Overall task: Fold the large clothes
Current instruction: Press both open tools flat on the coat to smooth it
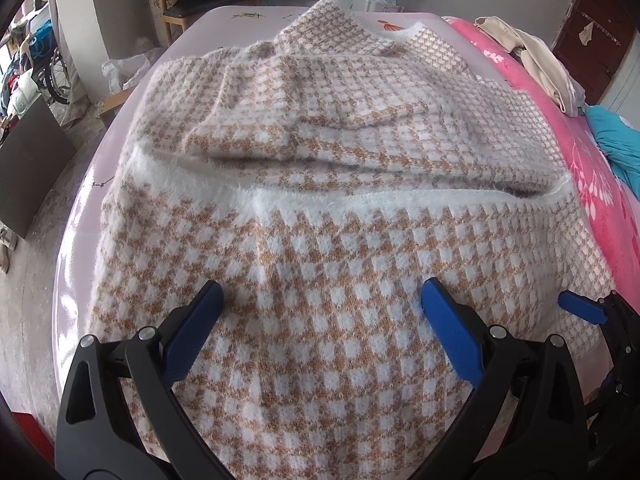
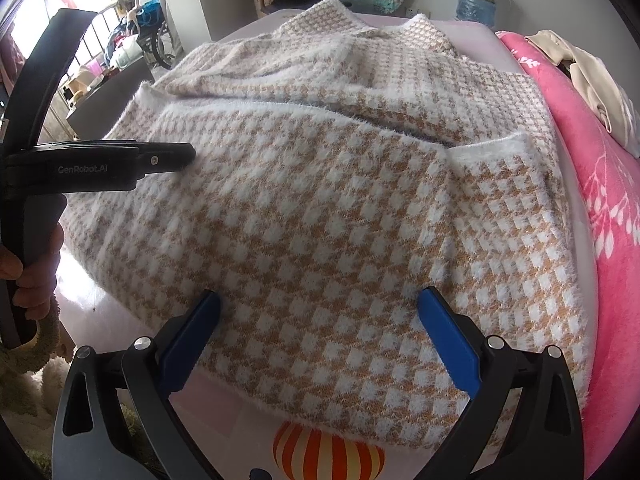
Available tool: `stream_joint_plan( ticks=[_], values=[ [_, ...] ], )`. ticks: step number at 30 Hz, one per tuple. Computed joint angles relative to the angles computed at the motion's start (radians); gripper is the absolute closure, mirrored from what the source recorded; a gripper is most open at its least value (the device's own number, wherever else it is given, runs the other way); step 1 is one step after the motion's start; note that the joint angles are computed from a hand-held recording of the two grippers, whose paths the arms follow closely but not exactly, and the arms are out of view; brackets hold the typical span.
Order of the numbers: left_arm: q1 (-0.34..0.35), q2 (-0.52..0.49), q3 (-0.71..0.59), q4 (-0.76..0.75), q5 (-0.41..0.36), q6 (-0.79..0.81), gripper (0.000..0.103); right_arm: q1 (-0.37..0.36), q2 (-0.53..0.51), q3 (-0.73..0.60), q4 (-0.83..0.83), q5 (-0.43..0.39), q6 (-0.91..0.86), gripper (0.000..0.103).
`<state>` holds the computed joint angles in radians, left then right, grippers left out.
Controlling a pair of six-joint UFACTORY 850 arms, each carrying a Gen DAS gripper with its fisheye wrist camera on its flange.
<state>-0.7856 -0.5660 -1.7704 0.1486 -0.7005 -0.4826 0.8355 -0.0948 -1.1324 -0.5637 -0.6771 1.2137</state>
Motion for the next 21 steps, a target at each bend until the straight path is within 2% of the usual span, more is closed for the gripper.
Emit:
stream_joint_plan(
  ticks=[3,7,13,21],
  values=[
    [-0.003,-0.008,-0.015,0.012,-0.018,-0.017,0.007,0.005,0.008,0.01,-0.016,0.01,0.013,0.006],
    [-0.007,-0.011,-0.023,0.023,-0.035,-0.031,0.007,-0.011,0.019,-0.006,0.061,0.003,-0.043,0.006],
    [-0.006,-0.012,-0.026,0.019,-0.036,-0.027,0.007,-0.017,0.043,-0.016,-0.056,-0.049,0.086,0.006],
    [-0.001,-0.014,-0.028,-0.008,-0.032,0.008,0.007,-0.078,0.002,-0.048,0.061,-0.061,0.015,0.006]
  ],
)
